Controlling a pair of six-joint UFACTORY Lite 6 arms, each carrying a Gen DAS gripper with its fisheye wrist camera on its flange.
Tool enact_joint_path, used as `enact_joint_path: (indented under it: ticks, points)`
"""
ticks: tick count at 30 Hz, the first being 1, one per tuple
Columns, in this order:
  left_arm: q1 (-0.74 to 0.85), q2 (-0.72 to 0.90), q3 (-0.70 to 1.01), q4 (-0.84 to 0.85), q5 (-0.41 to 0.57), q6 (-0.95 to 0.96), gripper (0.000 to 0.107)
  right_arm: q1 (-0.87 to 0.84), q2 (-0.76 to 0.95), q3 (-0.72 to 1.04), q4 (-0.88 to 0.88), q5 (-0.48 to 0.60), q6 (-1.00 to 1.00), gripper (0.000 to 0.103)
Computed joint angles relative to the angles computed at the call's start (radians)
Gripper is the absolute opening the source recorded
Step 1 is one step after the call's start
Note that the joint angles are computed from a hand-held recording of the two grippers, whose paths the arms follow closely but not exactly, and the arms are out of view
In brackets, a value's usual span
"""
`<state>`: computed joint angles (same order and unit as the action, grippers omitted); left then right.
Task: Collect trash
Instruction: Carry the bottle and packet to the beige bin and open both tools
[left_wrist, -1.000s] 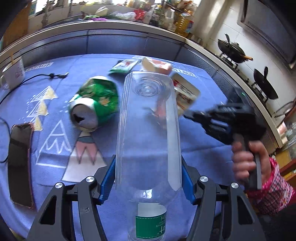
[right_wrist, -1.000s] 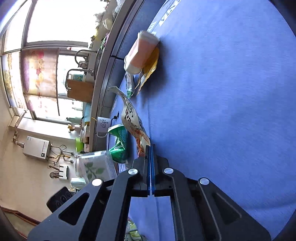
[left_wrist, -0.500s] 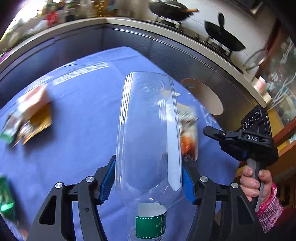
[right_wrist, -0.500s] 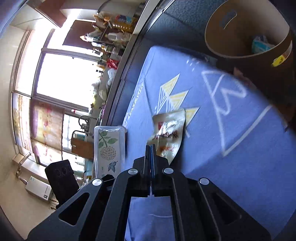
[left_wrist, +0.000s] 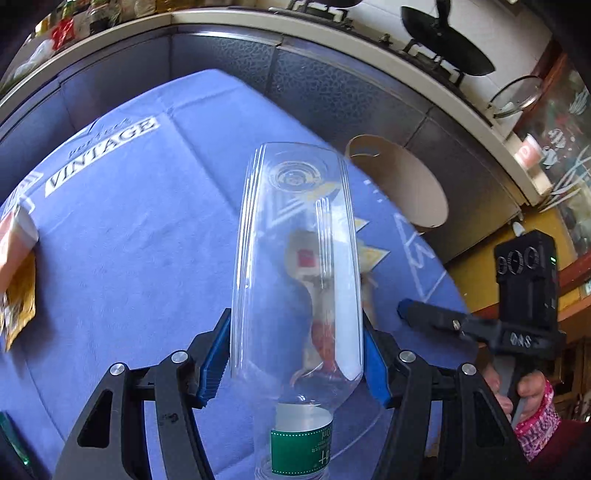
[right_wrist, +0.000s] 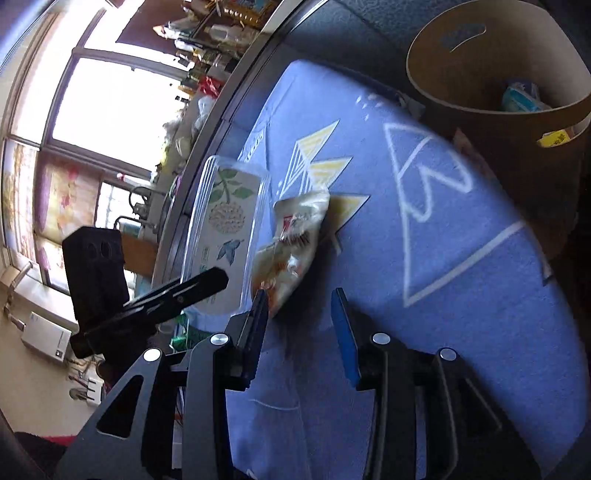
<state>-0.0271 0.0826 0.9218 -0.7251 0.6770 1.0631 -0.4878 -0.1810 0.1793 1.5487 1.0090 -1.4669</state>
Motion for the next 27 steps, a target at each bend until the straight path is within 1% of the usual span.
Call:
enact_joint_path:
  ticks: [3,5,7,8,9,10,11,12,14,15,16,17,19,21,23,24,27]
  points:
    - [0.051,0.035,0.012,-0.023,0.018,0.043,0.063,0.078,0.035,0.004,0.057,0.006,0.021,0.034]
    - [0.063,0.06,0.011,-0.029,0.01,0.062,0.063,0.108,0.093,0.025,0.109,0.035,0.016,0.034]
    - [0.081,0.066,-0.01,-0.063,0.007,0.113,0.063,0.154,0.138,0.055,0.176,0.031,0.011,0.032]
    - [0.08,0.061,-0.017,-0.068,0.003,0.126,0.063,0.185,0.158,0.073,0.212,0.024,0.002,0.03]
    - [0.08,0.062,-0.017,-0.068,0.005,0.131,0.063,0.221,0.173,0.09,0.245,0.009,-0.01,0.02]
    - [0.082,0.06,-0.02,-0.068,0.009,0.133,0.063,0.239,0.187,0.105,0.257,-0.002,-0.009,0.018]
    - [0.085,0.064,-0.013,-0.06,0.015,0.12,0.063,0.229,0.197,0.108,0.26,0.024,-0.017,0.013]
    - [0.089,0.071,0.003,-0.052,0.031,0.101,0.063,0.211,0.166,0.103,0.245,0.02,-0.011,0.01]
    - [0.088,0.076,0.041,-0.066,0.081,0.09,0.063,0.135,0.032,0.078,0.182,-0.025,0.017,0.008]
    - [0.076,0.079,0.062,-0.067,0.094,0.08,0.063,0.063,-0.008,0.079,0.129,-0.016,0.037,0.008]
    - [0.037,0.08,0.091,-0.068,0.098,0.056,0.063,-0.036,-0.027,0.091,0.059,0.015,0.051,0.008]
    - [-0.005,0.087,0.119,-0.066,0.102,0.028,0.063,-0.141,-0.057,0.104,0.0,0.024,0.074,0.008]
    - [-0.111,0.131,0.206,-0.048,0.118,-0.055,0.063,-0.318,-0.033,0.175,-0.088,0.051,0.078,0.008]
    - [-0.253,0.23,0.349,-0.002,0.132,-0.171,0.063,-0.45,0.013,0.263,-0.123,0.051,0.056,0.008]
    - [-0.361,0.382,0.558,0.094,0.19,-0.318,0.063,-0.512,0.089,0.352,-0.114,0.008,0.015,0.008]
    - [-0.417,0.473,0.663,0.111,0.196,-0.384,0.063,-0.515,0.133,0.394,-0.098,-0.015,0.007,0.008]
    - [-0.497,0.714,0.977,0.164,0.266,-0.547,0.063,-0.524,0.3,0.517,-0.06,-0.069,-0.025,0.008]
